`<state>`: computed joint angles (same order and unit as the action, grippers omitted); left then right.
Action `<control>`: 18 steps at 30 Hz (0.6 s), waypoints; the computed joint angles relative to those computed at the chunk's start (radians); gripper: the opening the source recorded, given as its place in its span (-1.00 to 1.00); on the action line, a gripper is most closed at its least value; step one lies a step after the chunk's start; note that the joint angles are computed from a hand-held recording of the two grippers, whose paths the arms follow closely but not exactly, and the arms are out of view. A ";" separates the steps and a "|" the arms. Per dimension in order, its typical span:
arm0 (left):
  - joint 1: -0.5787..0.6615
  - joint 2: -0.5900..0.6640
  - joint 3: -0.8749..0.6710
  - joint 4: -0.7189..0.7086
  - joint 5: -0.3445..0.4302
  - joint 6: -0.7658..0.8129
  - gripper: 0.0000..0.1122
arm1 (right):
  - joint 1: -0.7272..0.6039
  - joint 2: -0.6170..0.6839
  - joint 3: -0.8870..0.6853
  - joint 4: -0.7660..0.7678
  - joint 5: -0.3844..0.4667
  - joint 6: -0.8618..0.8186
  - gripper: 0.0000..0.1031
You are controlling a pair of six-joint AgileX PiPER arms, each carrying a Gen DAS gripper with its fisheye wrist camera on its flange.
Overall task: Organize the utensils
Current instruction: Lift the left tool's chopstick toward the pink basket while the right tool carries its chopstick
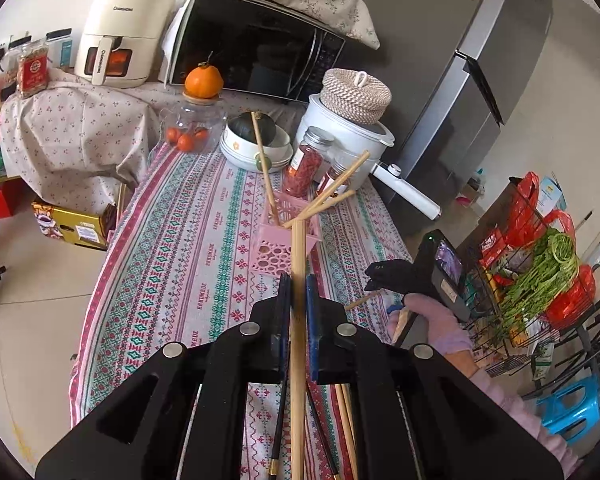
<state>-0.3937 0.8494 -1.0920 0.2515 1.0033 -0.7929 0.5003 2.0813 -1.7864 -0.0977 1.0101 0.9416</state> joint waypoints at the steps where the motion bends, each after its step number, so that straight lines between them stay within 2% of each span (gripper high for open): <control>1: 0.023 -0.001 0.000 -0.020 -0.001 0.017 -0.88 | 0.017 0.014 -0.015 -0.027 0.007 0.002 -0.34; 2: 0.050 -0.002 0.001 -0.046 -0.004 0.038 -0.88 | 0.023 0.016 -0.011 -0.031 -0.009 -0.007 -0.52; 4: 0.067 -0.002 0.000 -0.060 -0.002 0.049 -0.88 | 0.018 0.004 0.023 -0.017 -0.057 -0.024 -0.73; 9: 0.068 -0.004 0.006 -0.042 0.003 0.037 -0.88 | -0.046 -0.104 0.223 0.122 -0.256 -0.154 -0.77; 11: 0.075 -0.010 0.008 -0.041 0.003 0.036 -0.88 | -0.055 -0.151 0.283 0.161 -0.311 -0.206 -0.77; 15: 0.037 -0.023 0.006 0.021 0.009 -0.017 -0.88 | -0.056 -0.277 0.413 0.198 -0.396 -0.293 -0.77; 18: 0.010 -0.029 0.009 0.064 0.017 -0.055 -0.88 | -0.036 -0.375 0.489 0.189 -0.432 -0.292 -0.79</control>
